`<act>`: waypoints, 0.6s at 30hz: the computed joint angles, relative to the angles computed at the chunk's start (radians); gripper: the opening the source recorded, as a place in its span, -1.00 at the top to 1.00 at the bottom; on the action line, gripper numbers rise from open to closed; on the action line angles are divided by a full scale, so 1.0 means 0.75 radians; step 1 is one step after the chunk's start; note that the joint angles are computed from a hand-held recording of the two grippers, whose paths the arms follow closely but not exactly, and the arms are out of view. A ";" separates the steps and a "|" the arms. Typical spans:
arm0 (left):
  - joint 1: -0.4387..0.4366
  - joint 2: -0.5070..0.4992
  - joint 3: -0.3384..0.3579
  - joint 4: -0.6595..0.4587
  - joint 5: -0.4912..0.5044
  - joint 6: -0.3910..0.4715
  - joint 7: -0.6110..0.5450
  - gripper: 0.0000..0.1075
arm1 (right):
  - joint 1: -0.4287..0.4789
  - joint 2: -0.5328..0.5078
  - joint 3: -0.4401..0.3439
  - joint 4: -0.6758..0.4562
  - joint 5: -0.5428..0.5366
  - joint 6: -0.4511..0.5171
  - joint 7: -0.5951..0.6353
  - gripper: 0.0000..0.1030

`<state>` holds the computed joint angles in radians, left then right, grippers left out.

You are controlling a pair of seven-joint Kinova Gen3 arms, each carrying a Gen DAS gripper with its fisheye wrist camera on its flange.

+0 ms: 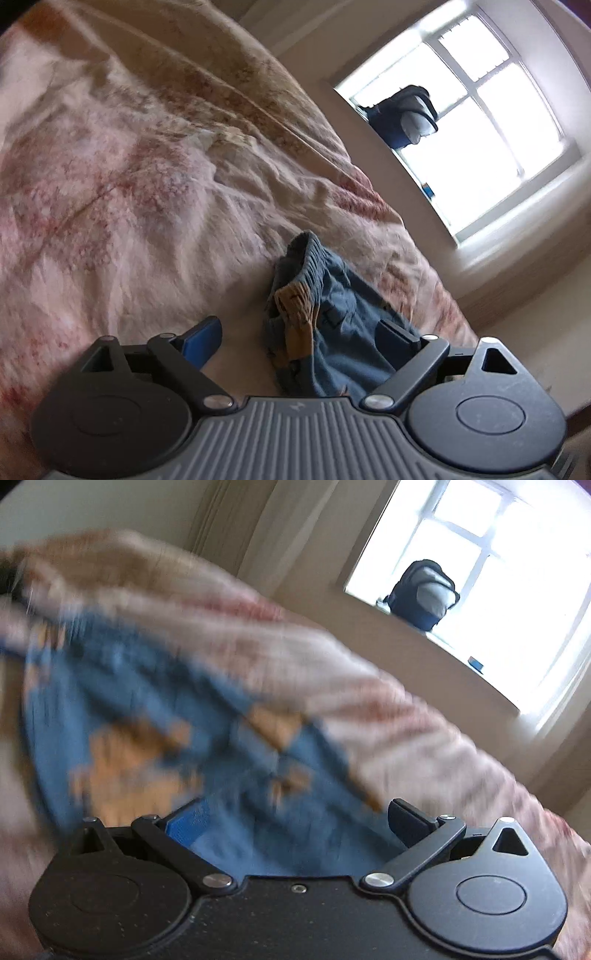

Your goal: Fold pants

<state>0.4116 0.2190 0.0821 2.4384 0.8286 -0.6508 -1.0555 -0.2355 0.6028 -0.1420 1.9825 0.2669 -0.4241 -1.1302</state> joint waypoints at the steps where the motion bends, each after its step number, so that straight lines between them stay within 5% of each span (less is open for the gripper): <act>1: 0.016 -0.001 -0.021 -0.009 0.014 0.013 0.019 -0.74 | -0.035 0.012 0.038 0.036 -0.054 -0.054 0.032 -0.99; 3: 0.067 -0.009 -0.065 -0.037 0.095 0.043 -0.009 -0.74 | -0.031 0.029 0.040 0.080 -0.095 -0.163 0.035 -0.99; 5: 0.045 -0.009 -0.010 -0.064 0.197 0.036 -0.079 -0.74 | 0.060 0.048 -0.057 0.090 -0.078 -0.209 0.082 -0.99; 10: 0.084 0.056 0.008 -0.130 0.400 -0.010 -0.224 -0.72 | 0.297 0.016 -0.271 0.081 0.094 -0.108 0.068 -0.99; 14: 0.090 0.107 0.076 -0.153 0.501 -0.112 -0.314 -0.65 | 0.467 -0.049 -0.363 0.135 0.307 -0.060 -0.109 -0.99; 18: 0.168 0.115 0.014 -0.236 0.686 -0.083 -0.527 -0.30 | 0.440 -0.076 -0.245 0.177 0.384 -0.104 -0.320 -0.99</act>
<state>0.5377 0.3052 0.0927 2.2611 1.3432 -0.7127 -1.4510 0.0948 0.5459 -0.3257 2.1152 0.5548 -0.5023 -1.3701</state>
